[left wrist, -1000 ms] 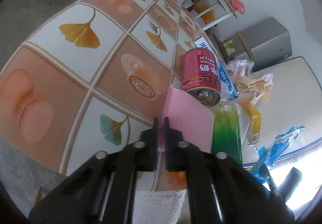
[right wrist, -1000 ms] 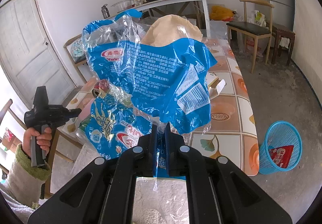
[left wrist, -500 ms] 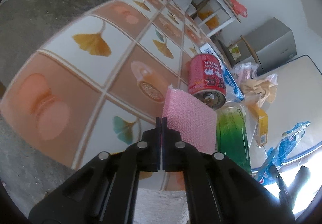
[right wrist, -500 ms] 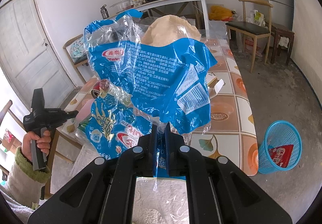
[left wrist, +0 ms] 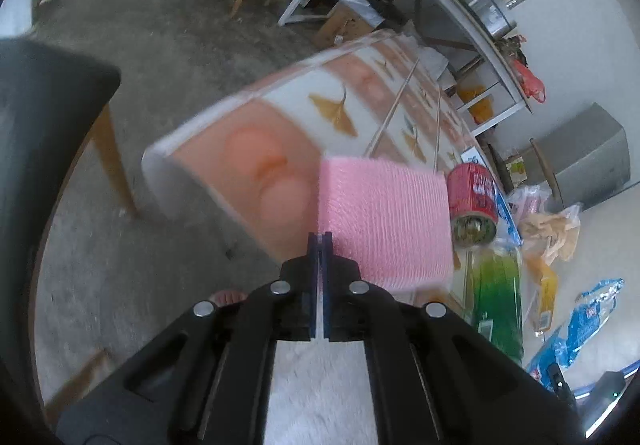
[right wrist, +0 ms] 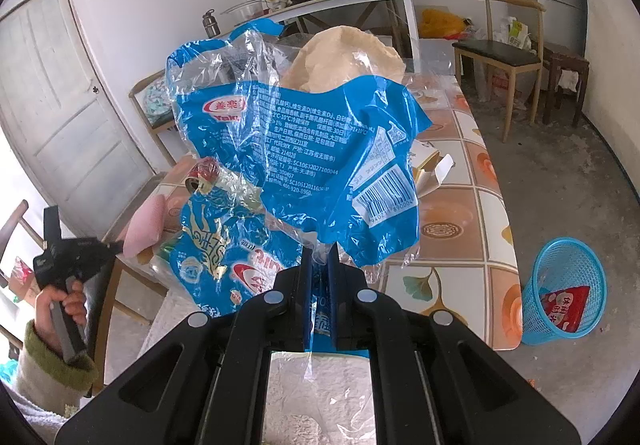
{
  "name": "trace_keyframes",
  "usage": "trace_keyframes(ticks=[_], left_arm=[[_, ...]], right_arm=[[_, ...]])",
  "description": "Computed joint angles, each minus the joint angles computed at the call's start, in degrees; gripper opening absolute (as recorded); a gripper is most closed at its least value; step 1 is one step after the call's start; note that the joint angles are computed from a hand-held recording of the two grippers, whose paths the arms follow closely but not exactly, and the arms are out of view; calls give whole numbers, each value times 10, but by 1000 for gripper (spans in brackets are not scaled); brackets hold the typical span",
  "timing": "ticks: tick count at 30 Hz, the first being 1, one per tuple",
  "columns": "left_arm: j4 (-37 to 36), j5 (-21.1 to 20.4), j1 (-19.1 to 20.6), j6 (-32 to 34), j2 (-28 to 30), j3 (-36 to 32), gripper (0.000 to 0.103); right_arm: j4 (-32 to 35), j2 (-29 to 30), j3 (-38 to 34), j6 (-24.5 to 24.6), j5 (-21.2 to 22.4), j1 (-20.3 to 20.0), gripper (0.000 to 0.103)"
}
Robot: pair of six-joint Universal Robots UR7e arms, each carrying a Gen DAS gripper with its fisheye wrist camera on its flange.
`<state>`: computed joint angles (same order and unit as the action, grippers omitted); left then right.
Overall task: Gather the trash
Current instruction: 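Grasp the pink sponge with the left tool while the right tool holds the wrapper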
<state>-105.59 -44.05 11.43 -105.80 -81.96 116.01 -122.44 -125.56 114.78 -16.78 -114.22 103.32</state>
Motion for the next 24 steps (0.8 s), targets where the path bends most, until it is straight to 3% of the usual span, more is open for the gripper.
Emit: trace_keyframes(ticks=[3,8,10,12,14,16,17,21,24], left_arm=[[18,-9,-13,2,9,-8,0],[-31,-33,-21,74,26,-8,2],[-41,-34,-28,102,29,-7,13],[-2,-16,-38,105,31,-19,35],[22,0,-43,113,29,-28,45],[17,8,-39,164,26,-35,65],[16,1,-31,200,32,-45,80],[120,15,-2,245,74,-108,84],[83,10,22,310,79,-114,87]], right_arm=[[-1,-3,1,-1,3,-3,7],[-3,-8,3,-1,8,-9,7],[-4,-8,4,0,8,-8,7],[-5,-8,4,1,8,-9,7],[-4,-9,4,3,10,-10,7],[-2,-9,3,5,15,-14,7],[-2,-8,4,7,16,-14,7],[-5,-6,5,9,9,-3,7],[-11,-8,7,6,-2,7,7]])
